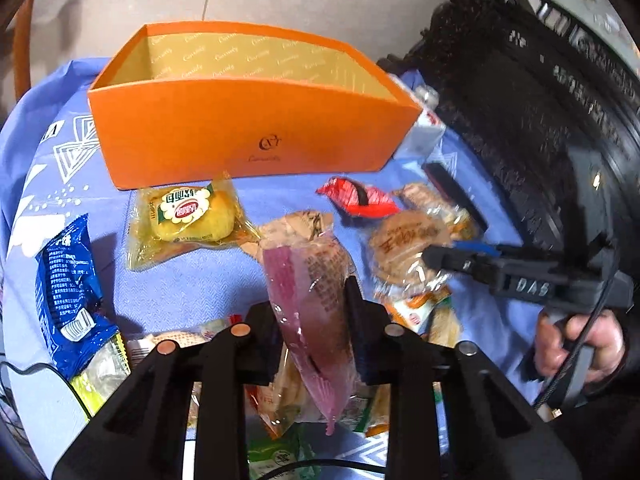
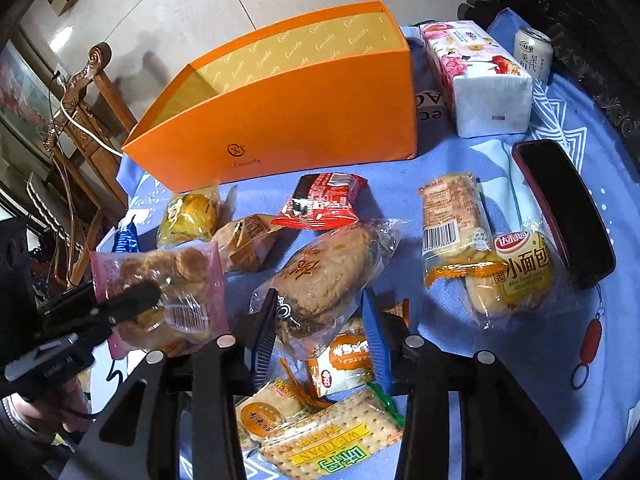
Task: Organize snacks
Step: 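Grasp the pink-edged clear snack bag with the left gripper while the right grasps a clear printed bag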
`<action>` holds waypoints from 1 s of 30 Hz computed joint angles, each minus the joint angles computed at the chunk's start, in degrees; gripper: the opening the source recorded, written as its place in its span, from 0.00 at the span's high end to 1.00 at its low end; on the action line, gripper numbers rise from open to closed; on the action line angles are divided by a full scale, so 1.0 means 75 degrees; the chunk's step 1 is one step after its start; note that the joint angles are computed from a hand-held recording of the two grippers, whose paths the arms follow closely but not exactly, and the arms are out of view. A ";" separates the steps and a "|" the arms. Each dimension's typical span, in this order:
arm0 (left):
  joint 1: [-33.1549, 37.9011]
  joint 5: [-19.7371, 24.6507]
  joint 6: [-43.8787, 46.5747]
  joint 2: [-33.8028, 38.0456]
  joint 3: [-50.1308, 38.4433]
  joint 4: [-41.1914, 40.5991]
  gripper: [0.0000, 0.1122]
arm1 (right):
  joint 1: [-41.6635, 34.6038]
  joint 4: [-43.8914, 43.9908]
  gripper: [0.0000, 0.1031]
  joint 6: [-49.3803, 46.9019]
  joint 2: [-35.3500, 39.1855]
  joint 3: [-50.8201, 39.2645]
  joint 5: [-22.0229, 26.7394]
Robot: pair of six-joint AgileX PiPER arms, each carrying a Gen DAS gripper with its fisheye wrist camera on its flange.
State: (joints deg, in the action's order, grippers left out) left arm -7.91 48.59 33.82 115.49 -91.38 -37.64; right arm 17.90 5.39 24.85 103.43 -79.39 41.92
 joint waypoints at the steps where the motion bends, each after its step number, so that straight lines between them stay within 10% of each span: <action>1: 0.0076 0.0030 -0.0007 -0.0023 -0.0007 -0.0145 0.77 | 0.0015 -0.0015 0.72 0.0018 -0.0042 0.0026 -0.0023; 30: 0.0518 -0.0031 -0.0152 -0.0377 0.0182 -0.0331 0.77 | 0.0182 -0.0437 0.90 0.0397 -0.0569 0.0037 -0.0043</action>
State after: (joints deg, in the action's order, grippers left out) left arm -4.02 48.36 32.68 112.67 -90.02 -40.12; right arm 19.26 2.11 27.83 99.16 -79.11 41.60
